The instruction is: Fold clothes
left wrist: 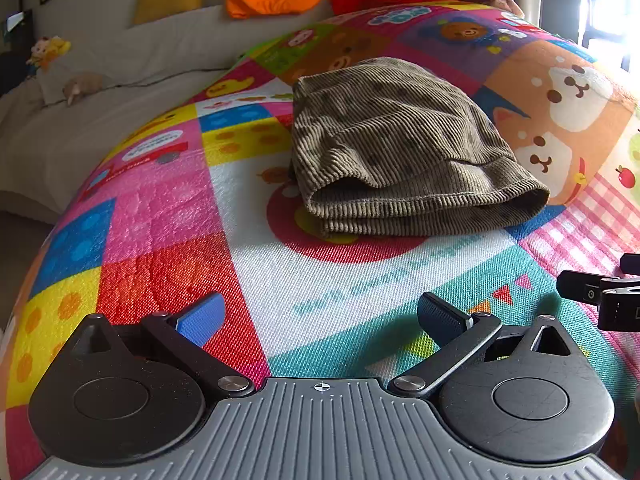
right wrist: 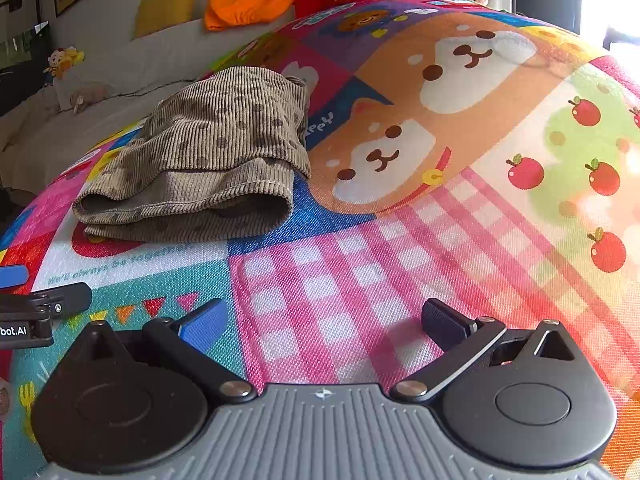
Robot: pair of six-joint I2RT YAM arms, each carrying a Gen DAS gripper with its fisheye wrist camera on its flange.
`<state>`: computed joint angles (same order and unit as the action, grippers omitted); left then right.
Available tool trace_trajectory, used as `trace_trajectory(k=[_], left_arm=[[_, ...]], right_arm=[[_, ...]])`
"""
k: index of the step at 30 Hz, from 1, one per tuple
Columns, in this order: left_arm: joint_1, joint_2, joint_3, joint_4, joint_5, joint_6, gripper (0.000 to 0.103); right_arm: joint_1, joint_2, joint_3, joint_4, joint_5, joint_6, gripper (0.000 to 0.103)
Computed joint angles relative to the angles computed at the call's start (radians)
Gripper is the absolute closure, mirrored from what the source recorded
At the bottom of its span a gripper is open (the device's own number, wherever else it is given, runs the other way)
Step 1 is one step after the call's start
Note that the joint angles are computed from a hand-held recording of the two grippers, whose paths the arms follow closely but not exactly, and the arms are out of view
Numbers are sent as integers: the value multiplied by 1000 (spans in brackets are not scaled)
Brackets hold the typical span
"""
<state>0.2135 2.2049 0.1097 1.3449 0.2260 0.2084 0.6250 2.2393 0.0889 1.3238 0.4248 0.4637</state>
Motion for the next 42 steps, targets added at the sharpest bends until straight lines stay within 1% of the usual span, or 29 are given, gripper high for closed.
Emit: trace_trajectory(k=[15,20,27,31,35,42], left_arm=[[-5,1,-1,4,-1,-8,0],[26,7,0,9,39,0,0],[12,12,0,16,21,1,0],[20,13,1,16,30,4,0],[11,13,0,17,17,5,0],[6,10,1,13,11,2,0]], right_arm=[[3,12,-4,19,4,10,0],[4,9,-2,13,5,11,0],[8,5,1,2,9,14,0],[9,-7,4,-19,12,13,0],[15,-32,15,-70,20,10,0],[3,-47,18,-88,5,-1,0]])
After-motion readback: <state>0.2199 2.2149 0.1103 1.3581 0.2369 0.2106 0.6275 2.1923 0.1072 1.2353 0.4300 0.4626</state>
